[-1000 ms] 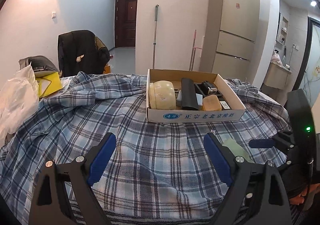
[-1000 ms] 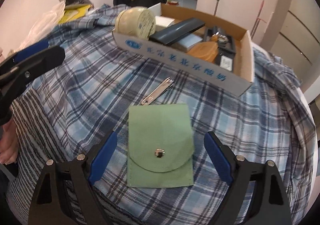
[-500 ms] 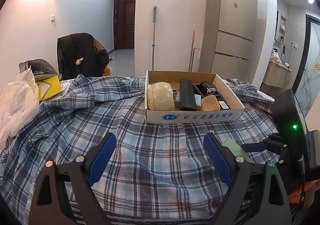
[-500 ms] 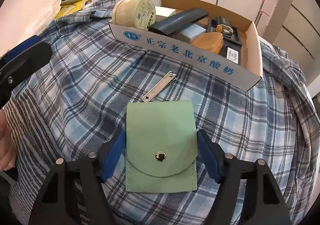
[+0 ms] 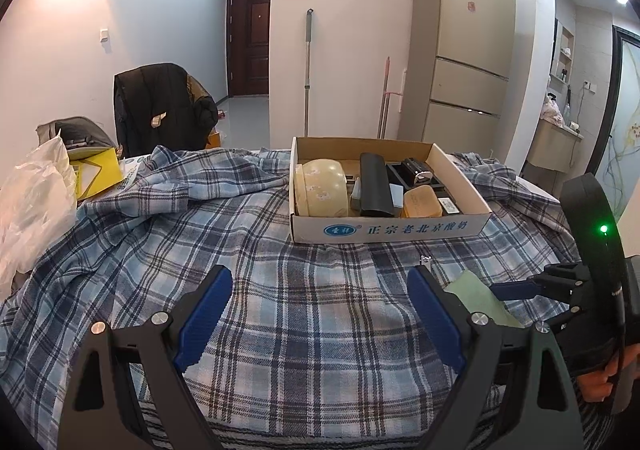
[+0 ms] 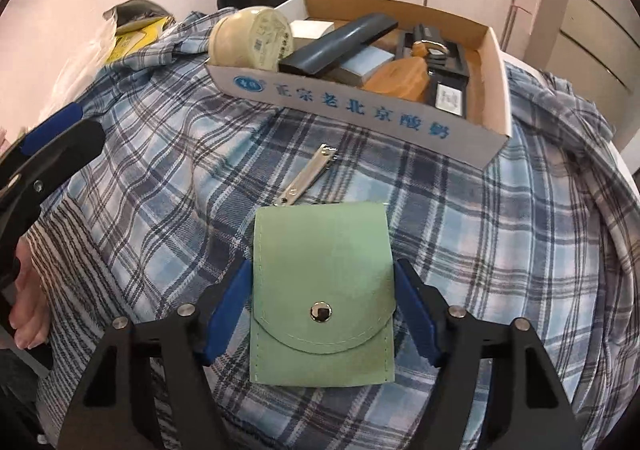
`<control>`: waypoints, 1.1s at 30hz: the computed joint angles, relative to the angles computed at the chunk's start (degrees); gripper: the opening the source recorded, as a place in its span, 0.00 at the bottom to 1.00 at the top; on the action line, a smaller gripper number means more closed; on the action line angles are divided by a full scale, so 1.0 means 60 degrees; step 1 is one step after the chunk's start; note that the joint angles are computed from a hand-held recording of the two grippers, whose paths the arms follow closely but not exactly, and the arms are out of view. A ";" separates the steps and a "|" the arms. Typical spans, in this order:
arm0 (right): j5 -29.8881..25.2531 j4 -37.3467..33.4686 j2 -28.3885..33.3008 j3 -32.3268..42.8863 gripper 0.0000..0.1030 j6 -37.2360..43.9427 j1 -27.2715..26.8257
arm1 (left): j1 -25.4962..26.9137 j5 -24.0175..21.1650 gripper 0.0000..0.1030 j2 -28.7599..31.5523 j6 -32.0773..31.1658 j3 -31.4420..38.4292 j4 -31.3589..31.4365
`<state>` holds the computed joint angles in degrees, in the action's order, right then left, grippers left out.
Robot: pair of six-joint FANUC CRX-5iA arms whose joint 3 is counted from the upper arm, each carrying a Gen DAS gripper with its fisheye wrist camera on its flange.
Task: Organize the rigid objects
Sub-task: 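Lower the right tool onto the green pouch and close it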
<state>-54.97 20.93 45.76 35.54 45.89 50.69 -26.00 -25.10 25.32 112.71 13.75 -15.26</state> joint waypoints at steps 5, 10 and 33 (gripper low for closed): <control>-0.0166 0.0115 0.0152 0.0187 0.70 0.0150 0.0051 | -0.0085 -0.2471 0.88 0.0929 -0.0391 0.1559 -0.0118; 0.0049 -0.0046 -0.0025 -0.0051 0.74 -0.0099 -0.0050 | 0.0180 -0.3825 0.68 0.1688 -0.1339 0.2365 0.0987; -0.0568 0.0453 0.0364 0.0447 0.68 -0.0185 0.0035 | 0.0089 -0.4802 0.76 0.1941 -0.0585 0.2901 0.0123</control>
